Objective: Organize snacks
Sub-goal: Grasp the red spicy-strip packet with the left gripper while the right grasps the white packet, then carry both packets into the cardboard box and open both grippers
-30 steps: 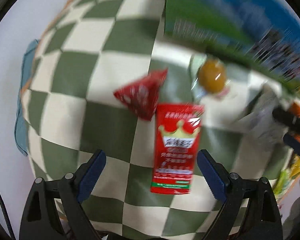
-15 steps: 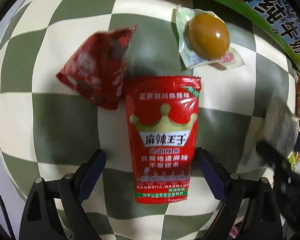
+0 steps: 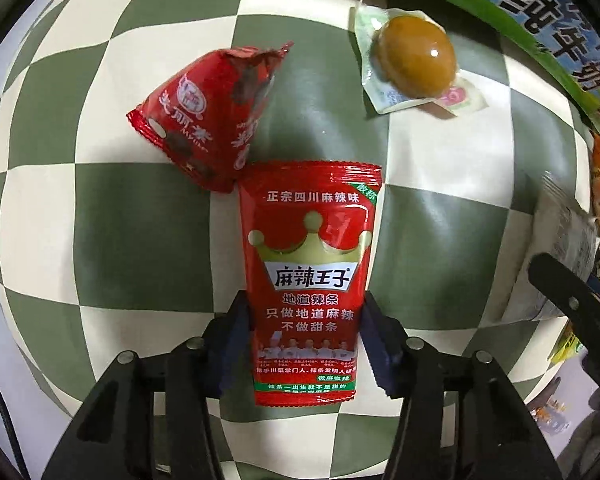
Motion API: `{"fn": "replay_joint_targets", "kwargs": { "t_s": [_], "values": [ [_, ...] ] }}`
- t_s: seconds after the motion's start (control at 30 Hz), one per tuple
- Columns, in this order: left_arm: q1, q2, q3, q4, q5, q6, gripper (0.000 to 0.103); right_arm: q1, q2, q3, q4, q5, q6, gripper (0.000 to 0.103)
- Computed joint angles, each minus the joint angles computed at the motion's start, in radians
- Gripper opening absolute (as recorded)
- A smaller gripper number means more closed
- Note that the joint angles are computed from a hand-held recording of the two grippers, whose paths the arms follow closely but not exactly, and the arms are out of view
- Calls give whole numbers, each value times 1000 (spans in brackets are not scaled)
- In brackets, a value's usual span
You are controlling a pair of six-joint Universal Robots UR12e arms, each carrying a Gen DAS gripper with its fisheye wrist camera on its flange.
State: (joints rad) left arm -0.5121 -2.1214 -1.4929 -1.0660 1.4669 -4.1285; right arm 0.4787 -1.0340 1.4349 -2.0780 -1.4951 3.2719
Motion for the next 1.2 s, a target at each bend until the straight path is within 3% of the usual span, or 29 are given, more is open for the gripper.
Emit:
{"fn": "replay_joint_targets", "kwargs": {
  "t_s": [0.03, 0.13, 0.27, 0.37, 0.47, 0.67, 0.8, 1.03, 1.2],
  "values": [
    [2, 9, -22, 12, 0, 1, 52, 3, 0, 2, -4, -18, -9, 58],
    [-1, 15, -28, 16, 2, 0, 50, 1, -17, 24, 18, 5, -68, 52],
    [-2, 7, -25, 22, -3, 2, 52, 3, -40, 60, 54, 19, -111, 52],
    [1, -1, -23, 25, -4, -1, 54, 0, -43, 82, 33, 29, -88, 54],
    [4, -5, -24, 19, -1, 5, 54, -1, -44, 91, 21, 39, -81, 62],
    [-4, -8, -14, 11, 12, -4, 54, 34, -28, 68, 26, -14, -69, 66],
    [-14, -3, 2, -8, 43, -1, 47, 51, -10, 62, -3, -35, -42, 53],
    [-20, 16, 23, 10, 52, 14, 45, 18, -50, 83, -28, 55, -48, 49],
    [-15, 42, 35, 74, 35, 23, 45, -13, -90, 68, -33, 141, -70, 49]
  ]
}}
